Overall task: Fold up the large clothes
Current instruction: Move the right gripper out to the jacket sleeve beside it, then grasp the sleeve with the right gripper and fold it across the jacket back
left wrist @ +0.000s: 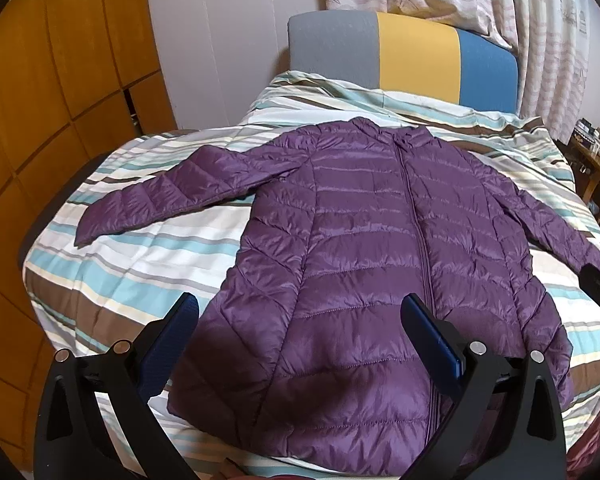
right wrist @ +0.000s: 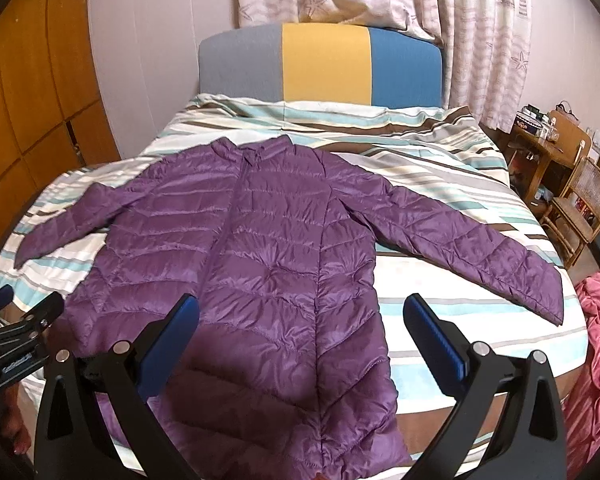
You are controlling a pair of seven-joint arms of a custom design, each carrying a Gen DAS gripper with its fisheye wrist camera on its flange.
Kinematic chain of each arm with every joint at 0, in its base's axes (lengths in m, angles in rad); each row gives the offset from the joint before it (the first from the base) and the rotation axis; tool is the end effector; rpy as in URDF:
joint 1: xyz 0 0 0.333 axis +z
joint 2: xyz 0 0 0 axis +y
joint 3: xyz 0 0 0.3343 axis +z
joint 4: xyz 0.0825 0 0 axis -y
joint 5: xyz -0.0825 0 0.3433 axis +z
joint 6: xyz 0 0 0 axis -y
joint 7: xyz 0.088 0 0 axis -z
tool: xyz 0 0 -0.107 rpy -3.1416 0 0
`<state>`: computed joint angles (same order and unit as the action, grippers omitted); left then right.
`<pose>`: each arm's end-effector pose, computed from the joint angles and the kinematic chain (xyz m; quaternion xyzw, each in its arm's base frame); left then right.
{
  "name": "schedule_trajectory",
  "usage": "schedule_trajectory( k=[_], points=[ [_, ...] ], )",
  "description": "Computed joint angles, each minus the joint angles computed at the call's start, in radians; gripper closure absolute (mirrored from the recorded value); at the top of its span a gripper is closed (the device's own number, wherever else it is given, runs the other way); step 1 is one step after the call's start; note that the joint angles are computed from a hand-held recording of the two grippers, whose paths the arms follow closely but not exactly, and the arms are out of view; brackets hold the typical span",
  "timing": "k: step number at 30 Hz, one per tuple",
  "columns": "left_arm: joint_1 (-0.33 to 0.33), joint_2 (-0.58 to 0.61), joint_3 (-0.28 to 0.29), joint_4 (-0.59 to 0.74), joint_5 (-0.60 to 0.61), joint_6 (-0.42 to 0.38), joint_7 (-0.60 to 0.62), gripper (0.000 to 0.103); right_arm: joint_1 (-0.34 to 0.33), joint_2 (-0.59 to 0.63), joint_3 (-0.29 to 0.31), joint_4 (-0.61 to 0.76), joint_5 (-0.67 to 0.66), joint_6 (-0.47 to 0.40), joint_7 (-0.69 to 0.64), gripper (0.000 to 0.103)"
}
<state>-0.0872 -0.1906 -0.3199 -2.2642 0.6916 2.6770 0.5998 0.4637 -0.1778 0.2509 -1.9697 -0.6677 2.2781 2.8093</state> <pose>0.4386 -0.2206 0.5332 -0.6611 0.6507 -0.2408 0.2858 0.3844 0.3285 0.6310 -0.5860 0.7139 -0.2654 0.2765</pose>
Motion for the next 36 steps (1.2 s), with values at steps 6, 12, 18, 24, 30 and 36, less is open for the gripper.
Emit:
schedule_trajectory(
  k=[6, 12, 18, 24, 30, 36],
  points=[
    [0.005, 0.010, 0.004, 0.008, 0.008, 0.019, -0.004, 0.003, 0.002, 0.004, 0.002, 0.007, -0.015, -0.027, 0.014, 0.002],
    [0.005, 0.041, 0.014, 0.025, 0.031, 0.041, -0.015, 0.003, -0.006, 0.004, -0.006, 0.006, -0.006, -0.066, 0.019, 0.002],
    [-0.013, 0.081, 0.035, 0.056, 0.026, 0.048, -0.006, 0.003, -0.021, -0.006, -0.022, -0.018, 0.006, -0.037, 0.025, 0.002],
    [-0.031, 0.165, 0.068, 0.115, 0.094, 0.026, -0.044, 0.003, -0.094, -0.042, -0.064, -0.154, -0.045, 0.163, 0.147, 0.002],
    [-0.081, 0.272, 0.142, 0.195, 0.088, -0.028, -0.021, 0.003, -0.188, -0.062, -0.133, -0.297, 0.087, 0.254, 0.227, 0.002],
    [-0.124, 0.364, 0.206, 0.275, 0.181, -0.070, -0.063, 0.003, -0.359, -0.140, -0.171, -0.522, 0.086, 0.513, 0.461, 0.021]
  ],
)
